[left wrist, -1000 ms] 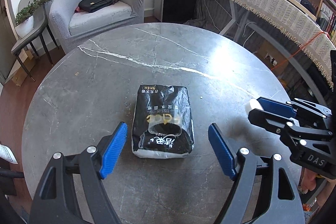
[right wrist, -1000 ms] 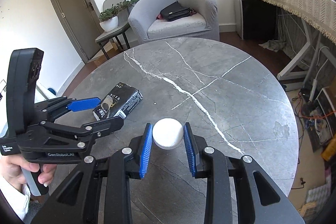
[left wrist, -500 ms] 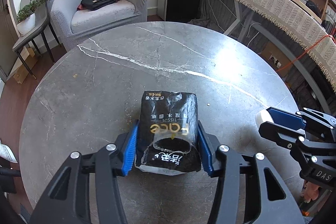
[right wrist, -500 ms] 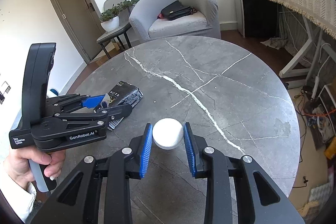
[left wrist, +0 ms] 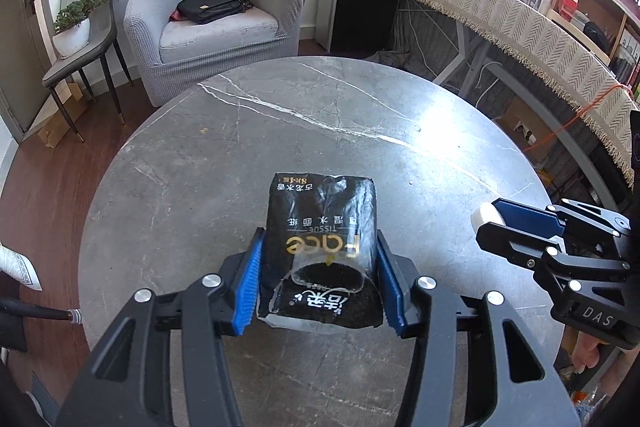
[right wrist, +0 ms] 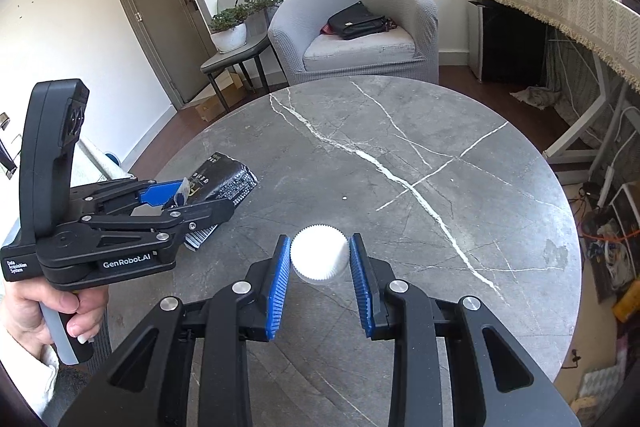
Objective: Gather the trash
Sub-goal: 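Carry the tissue pack in the left tool and cap in the right tool to the bin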
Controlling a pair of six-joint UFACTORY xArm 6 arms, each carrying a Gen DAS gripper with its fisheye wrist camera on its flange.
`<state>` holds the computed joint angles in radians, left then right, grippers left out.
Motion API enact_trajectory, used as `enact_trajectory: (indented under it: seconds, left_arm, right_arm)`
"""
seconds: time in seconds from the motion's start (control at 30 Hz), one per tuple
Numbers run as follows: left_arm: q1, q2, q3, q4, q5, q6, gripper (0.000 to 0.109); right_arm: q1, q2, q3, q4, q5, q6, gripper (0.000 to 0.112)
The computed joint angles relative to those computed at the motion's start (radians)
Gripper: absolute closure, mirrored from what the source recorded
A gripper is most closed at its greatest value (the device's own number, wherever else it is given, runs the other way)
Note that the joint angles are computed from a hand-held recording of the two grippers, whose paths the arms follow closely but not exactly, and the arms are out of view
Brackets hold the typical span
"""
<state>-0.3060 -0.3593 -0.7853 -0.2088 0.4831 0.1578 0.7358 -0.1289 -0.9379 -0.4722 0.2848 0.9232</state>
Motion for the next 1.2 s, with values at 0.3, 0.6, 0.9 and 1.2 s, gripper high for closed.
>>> enact_trajectory:
  seconds: [0.3,0.6,0.9,1.2]
  left_arm:
    - [0.109,-0.145,0.096,-0.063,0.039,0.052,0.055]
    - [0.324,-0.289,0.181,-0.192,0.121,0.208,0.055]
    - [0.593,-0.353,0.225,-0.300,0.215,0.403,0.055]
    - [0.780,-0.336,0.285,-0.396,0.272,0.564,0.055]
  right_arm:
    - [0.067,0.107,-0.135,0.020,0.041,-0.036,0.082]
    - [0.155,0.262,-0.337,0.043,0.093,-0.092,0.082]
    - [0.233,0.436,-0.573,0.108,0.143,-0.192,0.082]
    - [0.319,0.614,-0.848,0.181,0.227,-0.349,0.082]
